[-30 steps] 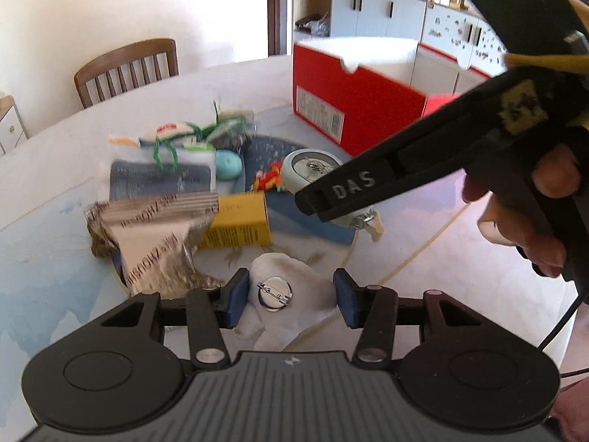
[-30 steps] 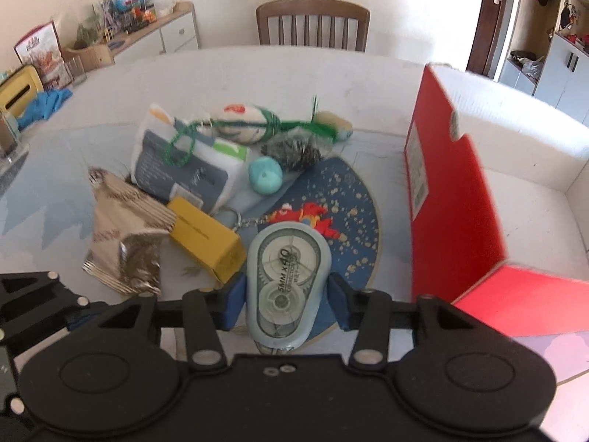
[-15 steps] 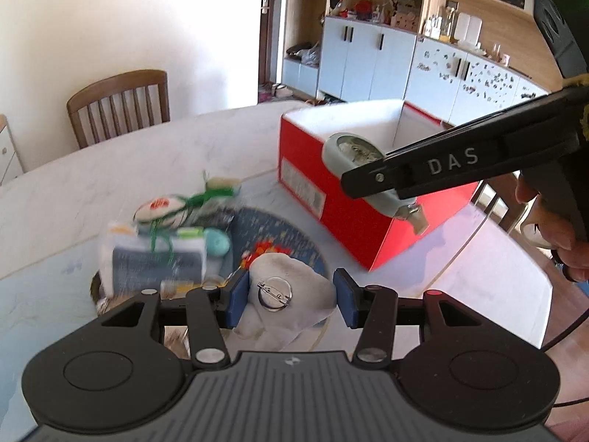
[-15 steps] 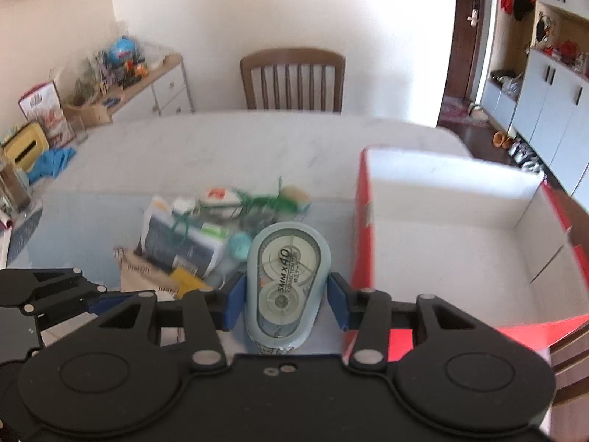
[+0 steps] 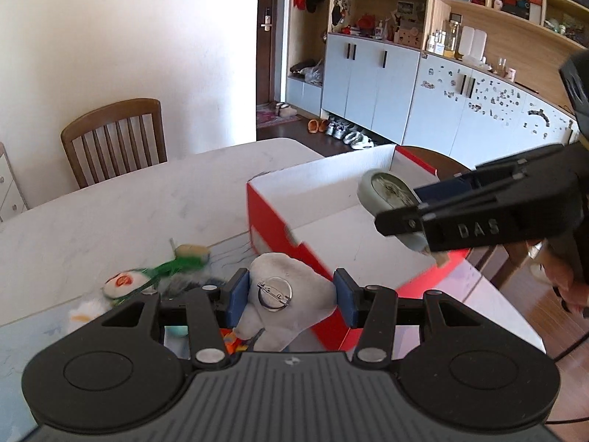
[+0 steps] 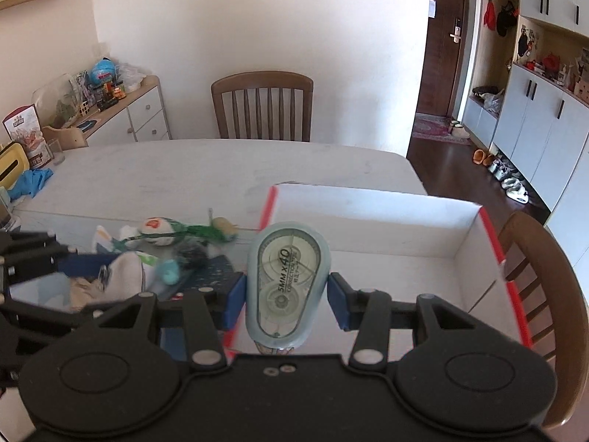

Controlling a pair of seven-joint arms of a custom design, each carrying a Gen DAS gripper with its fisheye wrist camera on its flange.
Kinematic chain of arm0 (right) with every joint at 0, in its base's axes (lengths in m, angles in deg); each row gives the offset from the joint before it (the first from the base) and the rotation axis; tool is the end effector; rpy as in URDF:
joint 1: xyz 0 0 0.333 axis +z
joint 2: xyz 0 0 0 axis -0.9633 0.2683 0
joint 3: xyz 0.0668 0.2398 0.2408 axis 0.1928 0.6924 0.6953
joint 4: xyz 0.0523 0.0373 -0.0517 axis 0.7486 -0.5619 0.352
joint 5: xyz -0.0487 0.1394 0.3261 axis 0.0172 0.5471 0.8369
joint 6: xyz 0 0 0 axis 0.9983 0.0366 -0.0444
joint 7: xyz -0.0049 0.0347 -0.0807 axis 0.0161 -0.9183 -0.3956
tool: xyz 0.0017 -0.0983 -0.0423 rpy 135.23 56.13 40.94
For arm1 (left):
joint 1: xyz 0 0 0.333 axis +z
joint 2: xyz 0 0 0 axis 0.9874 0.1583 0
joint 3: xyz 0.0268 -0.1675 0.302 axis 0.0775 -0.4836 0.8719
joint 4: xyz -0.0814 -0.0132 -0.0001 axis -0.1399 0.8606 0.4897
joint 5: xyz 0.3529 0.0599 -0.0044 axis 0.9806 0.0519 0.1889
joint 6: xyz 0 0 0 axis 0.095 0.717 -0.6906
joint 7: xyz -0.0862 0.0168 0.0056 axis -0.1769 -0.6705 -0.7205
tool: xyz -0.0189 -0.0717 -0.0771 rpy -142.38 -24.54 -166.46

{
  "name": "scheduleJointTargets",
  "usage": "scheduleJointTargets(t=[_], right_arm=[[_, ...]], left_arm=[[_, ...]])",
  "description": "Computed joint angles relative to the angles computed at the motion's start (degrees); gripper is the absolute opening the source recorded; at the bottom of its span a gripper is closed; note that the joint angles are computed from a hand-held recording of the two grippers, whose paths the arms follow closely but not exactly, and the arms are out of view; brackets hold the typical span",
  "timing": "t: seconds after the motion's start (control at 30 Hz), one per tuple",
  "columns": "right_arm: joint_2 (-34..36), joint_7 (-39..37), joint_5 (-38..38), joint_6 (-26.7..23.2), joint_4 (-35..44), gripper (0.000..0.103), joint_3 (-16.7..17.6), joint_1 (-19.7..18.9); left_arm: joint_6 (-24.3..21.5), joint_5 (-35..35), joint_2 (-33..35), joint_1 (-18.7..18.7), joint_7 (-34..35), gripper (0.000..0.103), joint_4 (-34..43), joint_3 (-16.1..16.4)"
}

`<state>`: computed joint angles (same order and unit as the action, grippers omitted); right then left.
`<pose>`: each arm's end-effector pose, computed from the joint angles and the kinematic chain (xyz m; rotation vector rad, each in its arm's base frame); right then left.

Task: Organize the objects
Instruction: 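Carry the correction tape and white cloth with both grippers into the shoebox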

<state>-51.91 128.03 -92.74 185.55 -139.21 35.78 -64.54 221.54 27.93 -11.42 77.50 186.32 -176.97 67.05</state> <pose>0.4940 0.1685 0.5485 -1.5582 1.9613 -0.8470 0.6123 -0.2426 0.5161 -0.8619 2.5355 -1.2389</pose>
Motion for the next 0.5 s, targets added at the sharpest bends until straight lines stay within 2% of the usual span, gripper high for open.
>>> scheduleJointTargets(t=[0.1, 0.3, 0.5], right_arm=[[-1.6, -2.8, 1.0, 2.2, -2.3, 0.047, -1.3, -1.1], [-4.1, -9.1, 4.8, 6.1, -6.7, 0.047, -2.3, -5.2], [-4.0, -16.6, 9.7, 9.2, -9.1, 0.047, -3.0, -9.2]], left_arm=[[0.5, 4.1, 1.9, -2.9, -7.7, 0.049, 2.3, 0.9], [3.4, 13.4, 6.1, -6.7, -19.1, 0.049, 7.5, 0.1], [2.2, 25.7, 12.7, -12.1, -30.5, 0.049, 16.8, 1.3]])
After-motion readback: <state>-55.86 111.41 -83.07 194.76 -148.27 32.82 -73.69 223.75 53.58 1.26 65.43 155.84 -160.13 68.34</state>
